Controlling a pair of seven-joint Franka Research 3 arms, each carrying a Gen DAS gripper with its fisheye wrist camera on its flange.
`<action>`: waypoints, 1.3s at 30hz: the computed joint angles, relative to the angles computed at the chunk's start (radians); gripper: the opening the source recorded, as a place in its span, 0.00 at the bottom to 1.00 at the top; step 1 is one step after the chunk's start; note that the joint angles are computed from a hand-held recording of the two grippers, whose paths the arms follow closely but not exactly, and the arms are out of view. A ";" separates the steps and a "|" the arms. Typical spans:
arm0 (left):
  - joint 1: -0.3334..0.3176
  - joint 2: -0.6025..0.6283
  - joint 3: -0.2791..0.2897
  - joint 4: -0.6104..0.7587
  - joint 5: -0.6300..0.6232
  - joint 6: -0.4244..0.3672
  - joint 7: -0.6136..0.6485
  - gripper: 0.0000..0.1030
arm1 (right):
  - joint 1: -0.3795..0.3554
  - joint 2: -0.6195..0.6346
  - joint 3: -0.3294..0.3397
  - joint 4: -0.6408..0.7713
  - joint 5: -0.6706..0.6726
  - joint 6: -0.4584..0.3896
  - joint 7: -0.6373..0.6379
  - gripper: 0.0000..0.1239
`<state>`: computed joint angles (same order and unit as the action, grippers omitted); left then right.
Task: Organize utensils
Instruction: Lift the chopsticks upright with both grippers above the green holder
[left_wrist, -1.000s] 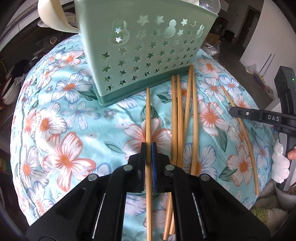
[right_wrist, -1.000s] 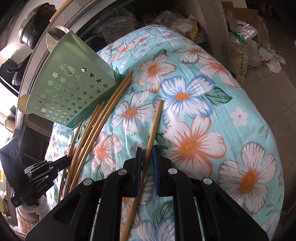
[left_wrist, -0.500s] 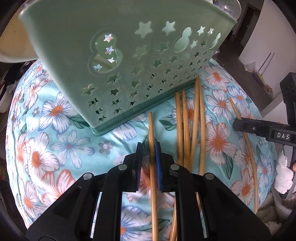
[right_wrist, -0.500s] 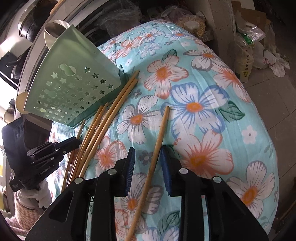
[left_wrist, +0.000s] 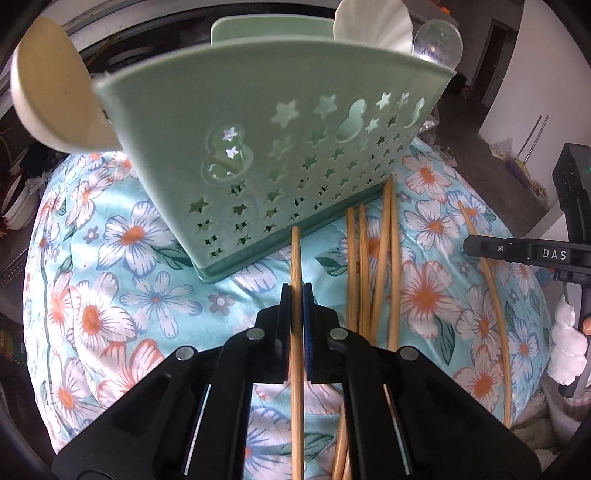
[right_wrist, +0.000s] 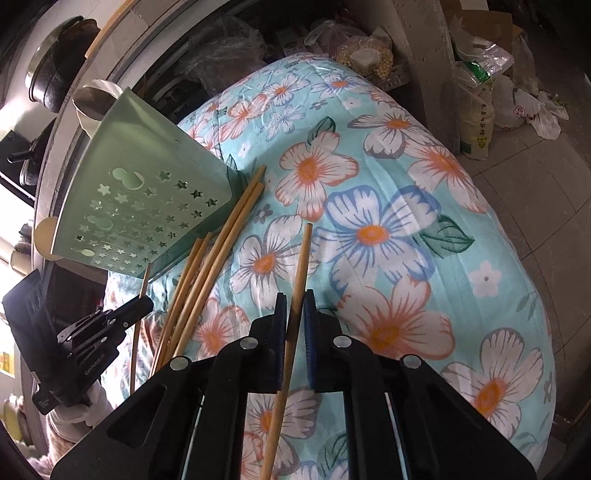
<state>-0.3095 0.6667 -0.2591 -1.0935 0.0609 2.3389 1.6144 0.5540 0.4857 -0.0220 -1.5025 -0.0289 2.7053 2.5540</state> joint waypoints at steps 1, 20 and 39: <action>0.007 -0.017 -0.005 -0.020 -0.006 0.015 0.005 0.05 | 0.008 -0.009 -0.008 -0.009 -0.010 0.014 0.009 0.07; 0.168 -0.294 -0.132 -0.251 -0.316 0.309 0.229 0.05 | 0.114 -0.153 -0.107 -0.071 -0.359 0.146 0.191 0.05; 0.134 -0.191 -0.178 -0.008 -0.455 0.479 0.356 0.05 | 0.078 -0.184 -0.067 -0.023 -0.502 0.167 0.230 0.05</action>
<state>-0.1759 0.4760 -0.4371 -1.1012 -0.3944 2.8178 1.9700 0.6323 0.3020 -0.0889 -1.5253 -0.5312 2.8727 2.7839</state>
